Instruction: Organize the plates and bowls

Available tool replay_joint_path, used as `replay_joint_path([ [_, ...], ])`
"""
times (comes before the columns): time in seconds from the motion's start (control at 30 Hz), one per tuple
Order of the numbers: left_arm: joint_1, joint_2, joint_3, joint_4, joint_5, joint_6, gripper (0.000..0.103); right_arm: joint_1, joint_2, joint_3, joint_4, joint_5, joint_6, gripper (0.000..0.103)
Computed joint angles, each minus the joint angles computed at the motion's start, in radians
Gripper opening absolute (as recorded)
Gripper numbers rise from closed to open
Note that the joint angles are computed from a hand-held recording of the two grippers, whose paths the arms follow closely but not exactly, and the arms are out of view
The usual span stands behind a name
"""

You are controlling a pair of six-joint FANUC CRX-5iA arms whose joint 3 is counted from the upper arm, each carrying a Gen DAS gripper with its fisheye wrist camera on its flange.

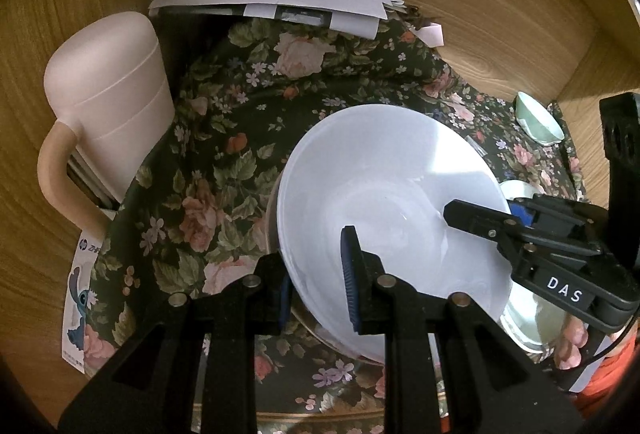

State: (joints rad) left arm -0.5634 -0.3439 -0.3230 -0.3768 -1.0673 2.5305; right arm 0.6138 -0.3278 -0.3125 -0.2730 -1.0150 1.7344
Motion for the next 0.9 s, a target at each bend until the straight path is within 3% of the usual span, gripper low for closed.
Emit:
replay_joint_path([
  [0.57, -0.017, 0.028, 0.019, -0.036, -0.023, 0.004, 0.021, -0.032, 0.001, 0.029, -0.042, -0.043, 0.05, 0.021],
  [0.8, -0.026, 0.052, 0.04, -0.054, -0.044, 0.004, 0.022, -0.037, -0.024, 0.011, -0.019, -0.01, 0.04, 0.024],
  [0.9, -0.032, 0.055, 0.046, -0.07, -0.042, 0.009, 0.022, -0.075, -0.025, 0.031, -0.063, -0.027, 0.082, 0.024],
])
